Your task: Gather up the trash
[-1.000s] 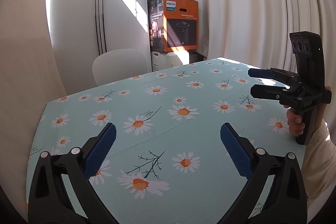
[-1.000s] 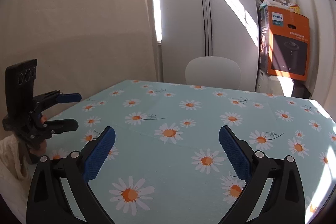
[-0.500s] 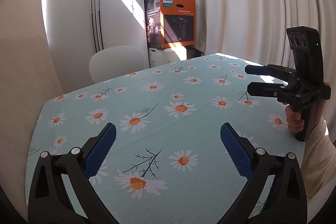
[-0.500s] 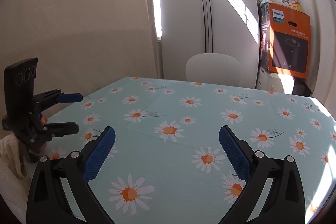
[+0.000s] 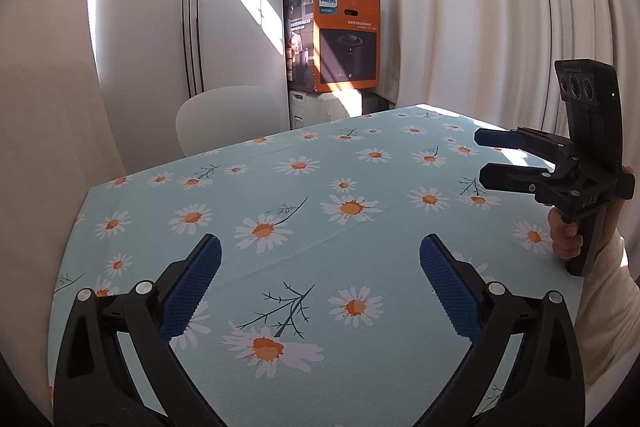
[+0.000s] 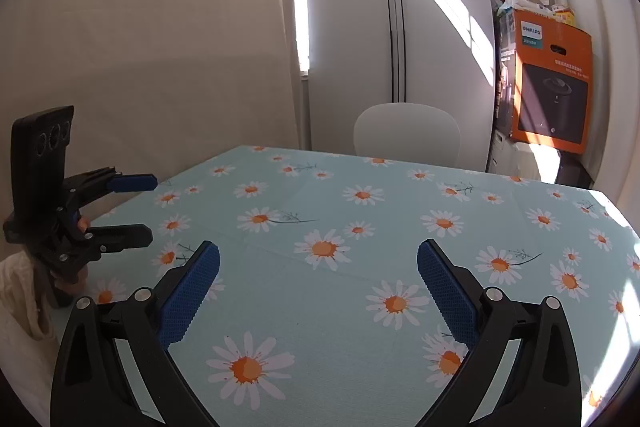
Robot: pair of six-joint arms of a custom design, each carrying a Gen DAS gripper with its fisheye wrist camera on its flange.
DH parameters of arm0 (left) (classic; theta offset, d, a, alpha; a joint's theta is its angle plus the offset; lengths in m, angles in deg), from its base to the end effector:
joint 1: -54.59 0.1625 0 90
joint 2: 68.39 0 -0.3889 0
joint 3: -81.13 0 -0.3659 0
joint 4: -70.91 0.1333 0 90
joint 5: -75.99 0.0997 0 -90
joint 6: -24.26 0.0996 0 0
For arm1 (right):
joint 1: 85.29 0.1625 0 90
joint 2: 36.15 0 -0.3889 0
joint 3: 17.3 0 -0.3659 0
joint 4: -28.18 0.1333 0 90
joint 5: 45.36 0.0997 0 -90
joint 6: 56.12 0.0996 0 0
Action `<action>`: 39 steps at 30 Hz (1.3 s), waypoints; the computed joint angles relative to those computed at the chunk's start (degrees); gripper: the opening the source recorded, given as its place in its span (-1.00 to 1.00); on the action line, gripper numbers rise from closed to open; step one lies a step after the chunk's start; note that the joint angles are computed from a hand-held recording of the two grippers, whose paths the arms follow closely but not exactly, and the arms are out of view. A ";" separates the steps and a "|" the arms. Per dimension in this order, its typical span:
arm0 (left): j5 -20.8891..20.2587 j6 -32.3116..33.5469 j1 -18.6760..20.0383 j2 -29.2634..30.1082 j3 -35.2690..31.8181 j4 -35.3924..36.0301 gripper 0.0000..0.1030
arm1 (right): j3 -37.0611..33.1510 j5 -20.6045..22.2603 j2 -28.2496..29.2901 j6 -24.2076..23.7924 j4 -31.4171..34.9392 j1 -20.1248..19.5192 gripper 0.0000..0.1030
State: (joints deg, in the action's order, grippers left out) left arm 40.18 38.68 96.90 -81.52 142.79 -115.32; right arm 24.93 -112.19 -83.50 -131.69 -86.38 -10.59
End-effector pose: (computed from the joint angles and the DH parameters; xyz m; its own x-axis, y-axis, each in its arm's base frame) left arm -0.3967 -0.6505 0.0112 -0.6871 0.1408 -0.7128 0.6906 0.4316 -0.5804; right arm -0.0341 -0.7785 0.4510 -0.4558 -0.7980 0.3943 -0.8514 0.2618 -0.4544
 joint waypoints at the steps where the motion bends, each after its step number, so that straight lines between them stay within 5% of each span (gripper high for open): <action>1: -0.03 0.03 0.01 -0.04 0.07 0.05 0.89 | -0.04 -0.03 0.02 0.01 0.05 0.01 0.85; 39: -0.10 0.49 -0.16 -0.08 0.21 -0.08 0.89 | 0.98 -0.65 -0.33 -0.94 -0.09 0.38 0.85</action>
